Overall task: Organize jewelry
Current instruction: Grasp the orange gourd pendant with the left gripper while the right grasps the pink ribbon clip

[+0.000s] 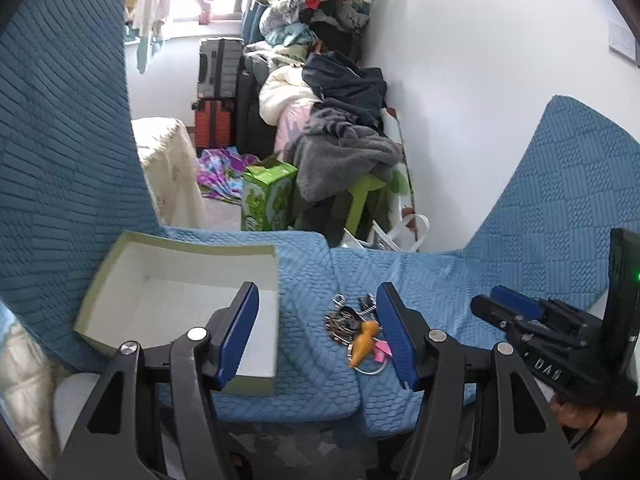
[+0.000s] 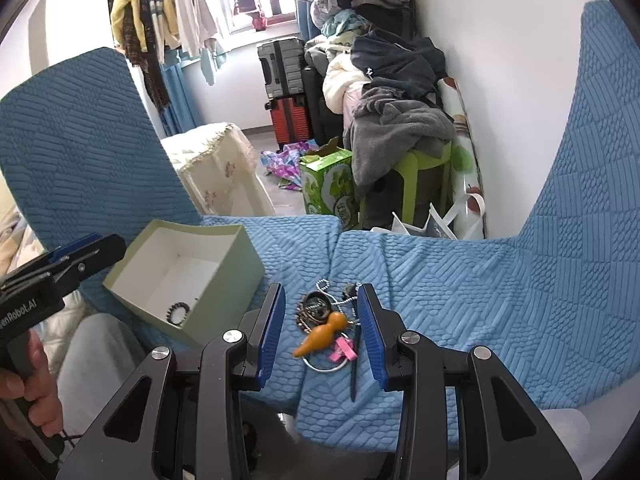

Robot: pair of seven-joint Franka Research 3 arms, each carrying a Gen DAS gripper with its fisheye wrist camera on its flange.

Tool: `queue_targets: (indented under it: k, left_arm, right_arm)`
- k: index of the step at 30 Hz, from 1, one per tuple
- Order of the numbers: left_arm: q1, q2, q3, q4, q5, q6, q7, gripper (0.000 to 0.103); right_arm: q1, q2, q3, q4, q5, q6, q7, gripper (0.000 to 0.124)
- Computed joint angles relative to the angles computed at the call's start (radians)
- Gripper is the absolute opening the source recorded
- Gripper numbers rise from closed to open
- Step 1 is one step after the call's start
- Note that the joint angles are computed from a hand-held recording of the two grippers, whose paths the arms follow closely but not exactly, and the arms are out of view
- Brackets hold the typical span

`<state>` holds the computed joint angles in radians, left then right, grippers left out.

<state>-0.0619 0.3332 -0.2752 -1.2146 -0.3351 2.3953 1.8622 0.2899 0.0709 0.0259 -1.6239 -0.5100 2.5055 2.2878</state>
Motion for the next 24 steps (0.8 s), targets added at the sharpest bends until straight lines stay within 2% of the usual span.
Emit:
queue_targets:
  k: [6, 13, 16, 18, 19, 21, 24]
  left_arm:
    - [-0.018, 0.023, -0.024, -0.031, -0.006, 0.016, 0.055, 0.062]
    - [-0.024, 0.082, -0.045, -0.005, -0.035, -0.059, 0.086, 0.06]
    - [-0.033, 0.132, -0.055, 0.036, -0.037, -0.105, 0.112, 0.053]
    - [-0.037, 0.193, -0.067, 0.11, -0.045, -0.173, 0.122, 0.045]
    - [-0.042, 0.211, -0.067, 0.128, -0.045, -0.18, 0.12, 0.044]
    - [-0.049, 0.259, -0.068, 0.188, -0.041, -0.218, 0.11, 0.042]
    - [-0.069, 0.342, -0.064, 0.307, -0.02, -0.293, 0.08, 0.036]
  right_arm:
    - [-0.016, -0.006, -0.009, -0.093, -0.036, 0.091, 0.007, 0.035]
    - [-0.044, 0.004, -0.009, -0.192, 0.142, 0.171, -0.127, 0.035]
    - [-0.046, 0.038, -0.01, -0.166, 0.218, 0.152, -0.205, 0.031]
    - [-0.047, 0.061, -0.014, -0.151, 0.266, 0.148, -0.242, 0.031]
    - [-0.052, 0.075, -0.013, -0.141, 0.311, 0.142, -0.274, 0.03]
    - [-0.059, 0.107, -0.013, -0.112, 0.385, 0.123, -0.33, 0.022]
    - [-0.054, 0.147, -0.023, -0.072, 0.425, 0.093, -0.378, 0.02]
